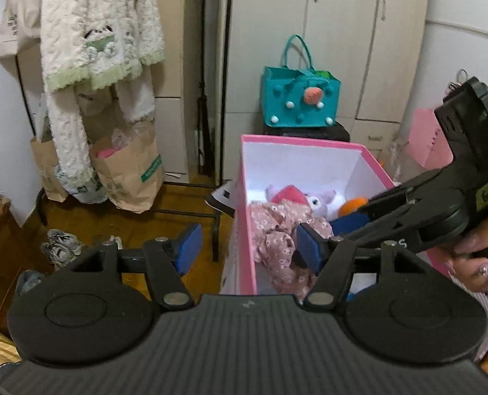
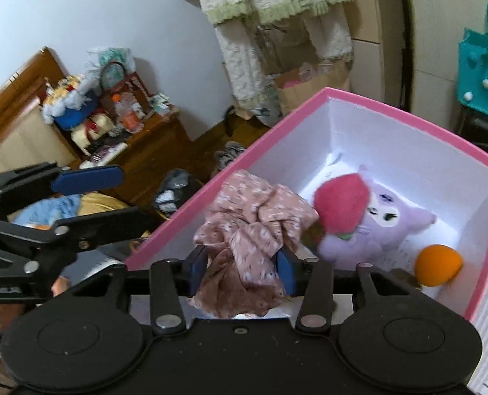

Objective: Organize soft objects

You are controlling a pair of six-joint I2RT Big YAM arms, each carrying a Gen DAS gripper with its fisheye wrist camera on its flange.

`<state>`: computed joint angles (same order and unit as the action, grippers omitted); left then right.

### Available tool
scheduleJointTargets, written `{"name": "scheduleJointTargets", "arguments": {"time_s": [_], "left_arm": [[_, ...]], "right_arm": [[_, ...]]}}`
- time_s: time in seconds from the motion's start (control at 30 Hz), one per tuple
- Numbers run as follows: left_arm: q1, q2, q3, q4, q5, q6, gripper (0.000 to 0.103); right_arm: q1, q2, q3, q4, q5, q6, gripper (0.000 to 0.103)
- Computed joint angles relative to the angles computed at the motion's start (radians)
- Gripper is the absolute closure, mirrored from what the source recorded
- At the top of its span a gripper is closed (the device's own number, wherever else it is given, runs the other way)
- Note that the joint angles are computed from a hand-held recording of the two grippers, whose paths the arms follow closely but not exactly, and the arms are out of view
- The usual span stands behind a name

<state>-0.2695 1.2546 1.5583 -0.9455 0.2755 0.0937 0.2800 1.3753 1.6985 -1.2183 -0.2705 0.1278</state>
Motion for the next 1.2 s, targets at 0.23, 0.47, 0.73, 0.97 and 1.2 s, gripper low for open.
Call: {"name": "scheduleJointTargets", "arguments": {"time_s": [0.23, 0.47, 0.73, 0.97, 1.2], "left_arm": [[-0.014, -0.013, -0.014, -0.012, 0.027, 0.016, 0.039], [-0.055, -0.050, -0.021, -0.034, 0.011, 0.034, 0.031], [-0.120, -0.093, -0.025, -0.055, -0.028, 0.000, 0.028], [-0.201, -0.142, -0.028, -0.059, -0.121, -0.005, 0.017], [-0.255, -0.157, 0.011, -0.147, -0.123, -0.052, 0.000]], "right_arm": [[0.018, -0.115, -0.081, 0.048, 0.114, -0.020, 0.037], [0.010, -0.249, -0.143, 0.050, 0.210, -0.008, 0.037], [0.013, -0.357, -0.166, 0.005, 0.294, -0.014, 0.035], [0.064, -0.421, -0.149, -0.087, 0.425, -0.002, 0.004], [0.174, -0.466, -0.125, -0.195, 0.652, 0.104, 0.002]]}}
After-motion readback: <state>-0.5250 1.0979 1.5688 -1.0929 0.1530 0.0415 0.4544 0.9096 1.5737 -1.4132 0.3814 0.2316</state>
